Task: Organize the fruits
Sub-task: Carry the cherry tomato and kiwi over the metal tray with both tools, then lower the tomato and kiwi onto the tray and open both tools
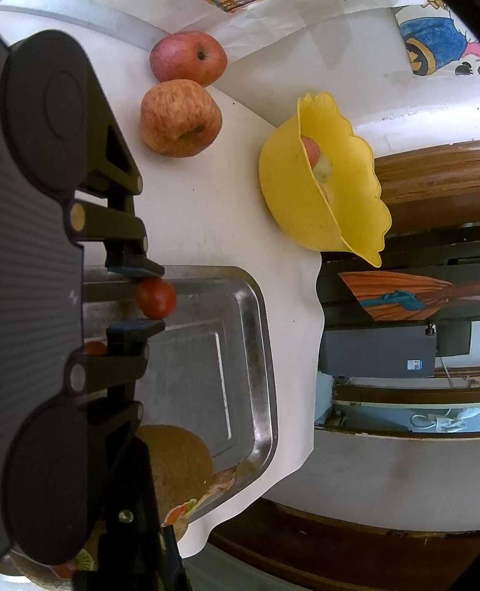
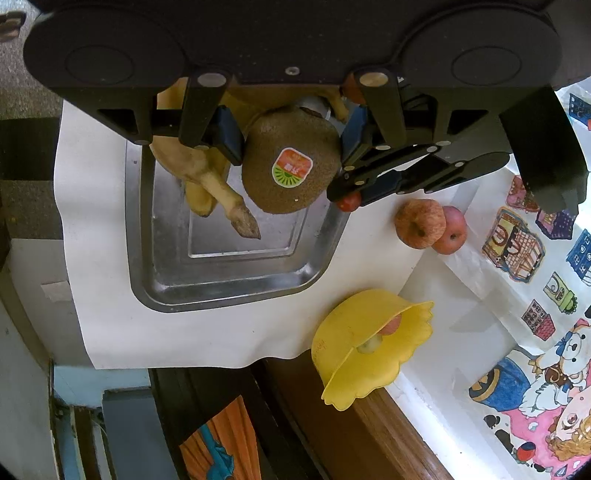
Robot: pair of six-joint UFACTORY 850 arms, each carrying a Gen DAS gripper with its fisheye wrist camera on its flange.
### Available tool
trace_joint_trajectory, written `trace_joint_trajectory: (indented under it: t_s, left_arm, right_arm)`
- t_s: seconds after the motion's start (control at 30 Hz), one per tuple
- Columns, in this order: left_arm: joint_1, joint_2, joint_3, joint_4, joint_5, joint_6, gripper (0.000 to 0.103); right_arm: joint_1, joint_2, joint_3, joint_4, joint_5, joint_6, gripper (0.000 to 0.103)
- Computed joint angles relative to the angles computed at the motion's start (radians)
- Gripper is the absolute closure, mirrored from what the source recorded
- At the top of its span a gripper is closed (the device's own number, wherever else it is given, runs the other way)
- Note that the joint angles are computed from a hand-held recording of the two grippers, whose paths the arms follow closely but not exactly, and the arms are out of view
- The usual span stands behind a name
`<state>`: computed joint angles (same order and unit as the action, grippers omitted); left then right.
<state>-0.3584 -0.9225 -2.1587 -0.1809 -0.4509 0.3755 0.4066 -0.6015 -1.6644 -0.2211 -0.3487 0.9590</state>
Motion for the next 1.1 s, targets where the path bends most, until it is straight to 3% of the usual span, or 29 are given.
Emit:
trace_joint_trajectory:
  t_s: [0.43,0.73,0.77,0.87,1.03,1.1]
  left_arm:
    - [0.003,0.009,0.015,-0.017,0.002,0.024,0.073]
    - [0.01,0.049,0.064,0.031,0.04,-0.049,0.069]
    - [0.01,0.056,0.073,0.04,0.047,-0.06,0.065]
    - [0.013,0.085,0.11,0.059,0.074,-0.09,0.041]
    - [0.025,0.141,0.182,0.057,0.116,-0.11,0.036]
    - [0.031,0.165,0.211,0.05,0.128,-0.109,0.025]
  right_arm:
    - [0.005,-0.001,-0.006,-0.029,-0.015,0.042,0.044]
    - [0.024,0.027,0.019,-0.177,-0.005,0.186,0.043]
    - [0.028,0.032,0.025,-0.204,-0.005,0.209,0.041]
    - [0.043,0.046,0.036,-0.298,-0.013,0.287,0.037]
    - [0.073,0.08,0.074,-0.477,-0.038,0.458,0.03]
    - [0.087,0.094,0.091,-0.548,-0.049,0.533,0.027]
